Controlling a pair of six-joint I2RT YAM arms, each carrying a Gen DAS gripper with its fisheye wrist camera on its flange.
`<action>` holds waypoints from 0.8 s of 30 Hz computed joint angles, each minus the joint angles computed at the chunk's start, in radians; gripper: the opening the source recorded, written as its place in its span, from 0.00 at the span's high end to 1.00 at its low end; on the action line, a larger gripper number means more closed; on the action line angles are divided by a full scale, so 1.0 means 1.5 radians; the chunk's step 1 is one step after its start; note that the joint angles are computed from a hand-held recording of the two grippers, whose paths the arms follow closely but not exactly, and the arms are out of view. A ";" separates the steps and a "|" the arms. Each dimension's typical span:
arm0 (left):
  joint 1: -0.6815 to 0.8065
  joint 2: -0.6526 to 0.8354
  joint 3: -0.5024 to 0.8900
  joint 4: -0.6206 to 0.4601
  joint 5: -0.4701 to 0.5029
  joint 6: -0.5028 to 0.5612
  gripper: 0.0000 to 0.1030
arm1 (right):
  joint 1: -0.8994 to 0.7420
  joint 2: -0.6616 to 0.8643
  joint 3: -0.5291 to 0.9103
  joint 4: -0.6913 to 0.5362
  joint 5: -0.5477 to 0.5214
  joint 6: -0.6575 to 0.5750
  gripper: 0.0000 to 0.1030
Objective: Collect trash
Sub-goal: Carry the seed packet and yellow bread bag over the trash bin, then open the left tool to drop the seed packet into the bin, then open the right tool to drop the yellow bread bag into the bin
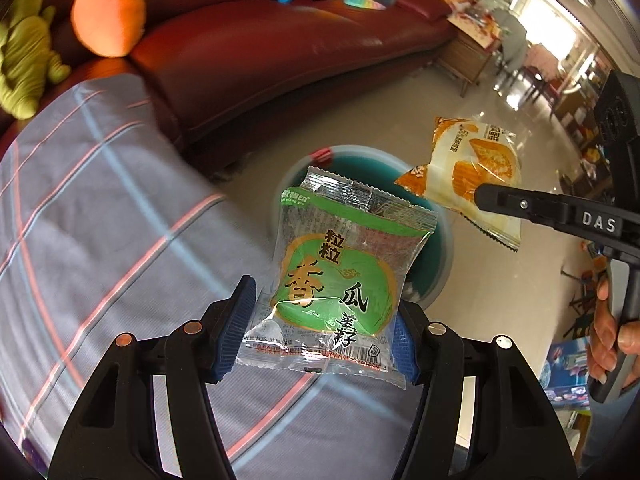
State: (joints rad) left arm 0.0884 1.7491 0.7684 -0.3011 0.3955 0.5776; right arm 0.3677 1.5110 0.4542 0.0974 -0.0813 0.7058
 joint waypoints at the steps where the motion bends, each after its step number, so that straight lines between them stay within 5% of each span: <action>1: -0.017 0.010 0.004 0.008 -0.005 -0.012 0.39 | -0.011 -0.003 -0.003 -0.002 -0.002 -0.005 0.93; 11: -0.118 0.092 0.034 0.054 -0.028 -0.072 0.37 | -0.113 -0.036 -0.014 -0.040 -0.026 -0.059 0.93; 13: -0.135 0.099 0.035 0.067 -0.041 -0.085 0.14 | -0.121 -0.031 -0.006 -0.044 -0.029 -0.065 0.93; 14: -0.140 0.098 0.032 0.075 -0.047 -0.091 0.11 | -0.119 -0.027 -0.001 -0.044 -0.027 -0.063 0.93; 24: -0.103 0.105 0.042 0.056 -0.041 -0.081 0.09 | -0.092 0.067 0.050 -0.007 -0.047 -0.057 0.93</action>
